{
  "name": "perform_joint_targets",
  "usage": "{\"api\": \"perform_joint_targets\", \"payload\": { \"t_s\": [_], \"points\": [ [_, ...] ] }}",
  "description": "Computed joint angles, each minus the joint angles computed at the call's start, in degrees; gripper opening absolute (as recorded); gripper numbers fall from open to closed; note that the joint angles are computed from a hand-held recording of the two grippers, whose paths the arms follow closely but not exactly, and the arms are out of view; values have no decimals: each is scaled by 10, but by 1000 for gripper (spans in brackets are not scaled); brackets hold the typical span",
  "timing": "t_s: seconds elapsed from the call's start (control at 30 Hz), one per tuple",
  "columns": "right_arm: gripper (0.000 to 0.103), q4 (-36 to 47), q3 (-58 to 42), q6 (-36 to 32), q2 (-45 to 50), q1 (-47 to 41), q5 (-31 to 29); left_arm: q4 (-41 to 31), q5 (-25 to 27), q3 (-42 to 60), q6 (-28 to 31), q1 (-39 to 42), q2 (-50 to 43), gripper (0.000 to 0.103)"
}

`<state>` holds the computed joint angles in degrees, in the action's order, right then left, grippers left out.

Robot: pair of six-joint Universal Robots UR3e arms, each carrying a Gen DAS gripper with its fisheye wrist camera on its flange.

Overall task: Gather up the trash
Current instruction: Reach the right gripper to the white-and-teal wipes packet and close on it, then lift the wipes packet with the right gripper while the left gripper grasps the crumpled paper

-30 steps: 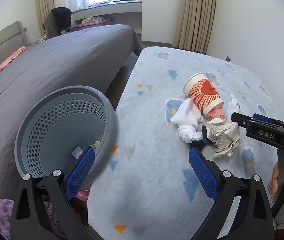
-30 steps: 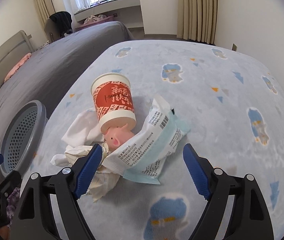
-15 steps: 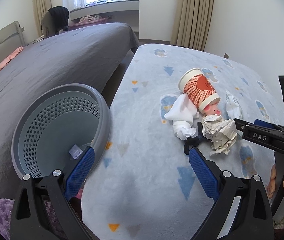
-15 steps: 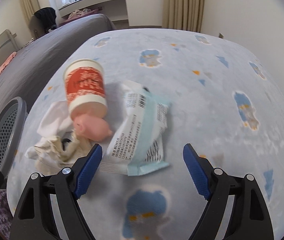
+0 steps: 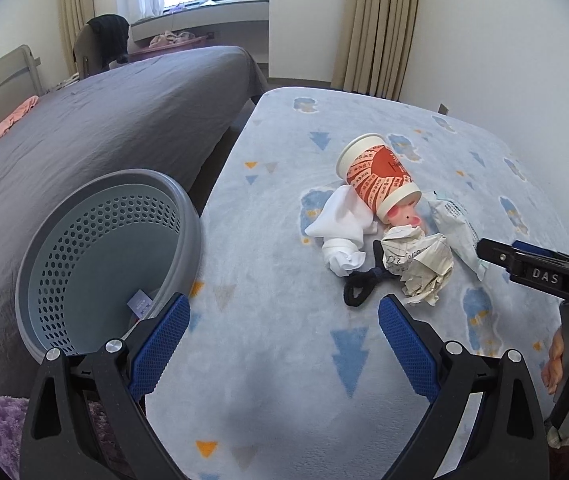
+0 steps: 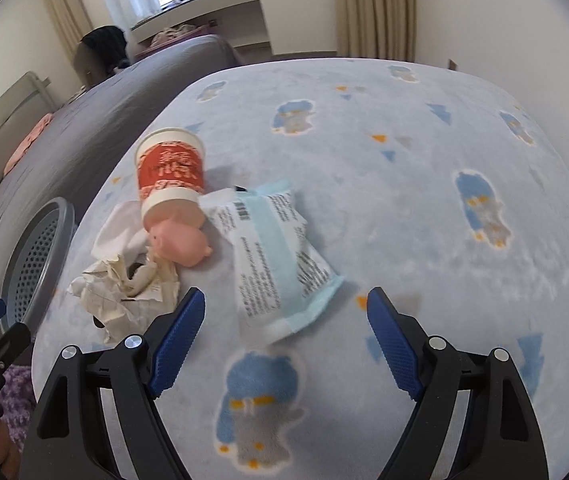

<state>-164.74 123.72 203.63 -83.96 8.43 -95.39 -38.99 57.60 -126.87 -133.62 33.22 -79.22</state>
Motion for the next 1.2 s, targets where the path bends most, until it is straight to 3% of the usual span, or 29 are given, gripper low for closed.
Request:
{"api": "perform_joint_targets", "payload": {
  "t_s": [0.43,0.53,0.67,1.0,1.2],
  "points": [
    [78,23,-103,-67,121,-28,29,14,16,-7,-15,-21,7,93],
    [62,24,-106,-70,123,-23,22,14,17,-10,-17,-23,13,93],
    [51,3,-77,-64,100,-24,25,4,19,-12,-20,-28,20,93],
    [51,-20,16,-16,-2,-20,8,-4,15,-22,-45,-57,35,93],
    [51,-20,68,-10,-69,-36,4,58,29,-36,-93,-107,11,94]
  ]
}}
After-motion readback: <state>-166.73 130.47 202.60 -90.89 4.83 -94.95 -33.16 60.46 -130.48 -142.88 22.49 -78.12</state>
